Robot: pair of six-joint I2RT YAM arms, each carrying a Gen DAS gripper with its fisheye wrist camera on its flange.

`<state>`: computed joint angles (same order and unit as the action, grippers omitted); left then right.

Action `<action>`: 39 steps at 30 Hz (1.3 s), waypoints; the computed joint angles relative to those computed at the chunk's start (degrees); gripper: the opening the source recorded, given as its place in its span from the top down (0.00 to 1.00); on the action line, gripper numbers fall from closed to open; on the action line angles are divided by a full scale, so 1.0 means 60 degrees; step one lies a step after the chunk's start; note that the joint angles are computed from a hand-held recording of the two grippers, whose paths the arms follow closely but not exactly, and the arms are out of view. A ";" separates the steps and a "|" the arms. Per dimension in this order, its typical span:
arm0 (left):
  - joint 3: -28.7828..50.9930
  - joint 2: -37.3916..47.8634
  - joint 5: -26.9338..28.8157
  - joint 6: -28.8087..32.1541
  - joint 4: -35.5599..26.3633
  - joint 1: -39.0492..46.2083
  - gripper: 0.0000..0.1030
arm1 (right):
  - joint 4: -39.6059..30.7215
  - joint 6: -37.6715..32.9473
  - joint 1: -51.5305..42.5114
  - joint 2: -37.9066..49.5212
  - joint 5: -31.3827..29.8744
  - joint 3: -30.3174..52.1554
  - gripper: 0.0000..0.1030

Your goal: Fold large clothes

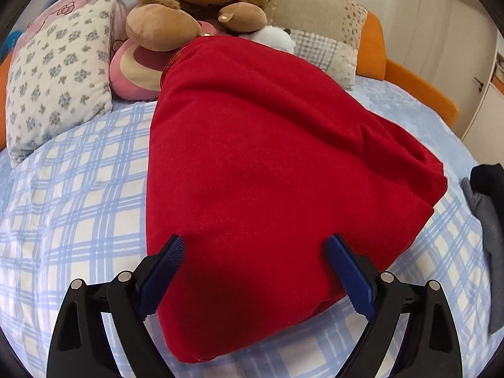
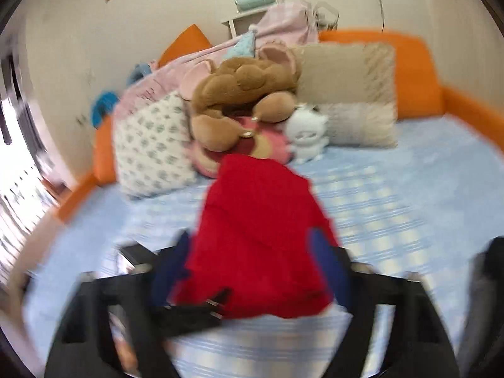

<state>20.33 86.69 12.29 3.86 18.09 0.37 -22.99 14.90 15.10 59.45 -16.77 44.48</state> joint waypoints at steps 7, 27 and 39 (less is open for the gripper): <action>-0.0209 0.0247 -0.0111 0.0041 0.0631 -0.0045 0.10 | 0.0259 -0.0346 -0.0152 0.3097 0.0335 0.0539 0.64; -0.1698 0.1609 -0.0293 0.0019 0.4810 -0.0326 0.09 | 0.1074 -0.0758 0.0430 0.3776 0.2158 0.0883 0.58; -0.1613 0.2166 0.1348 0.0116 0.5242 0.0495 0.03 | -0.2321 0.0789 0.2084 1.1795 0.1826 1.0714 0.61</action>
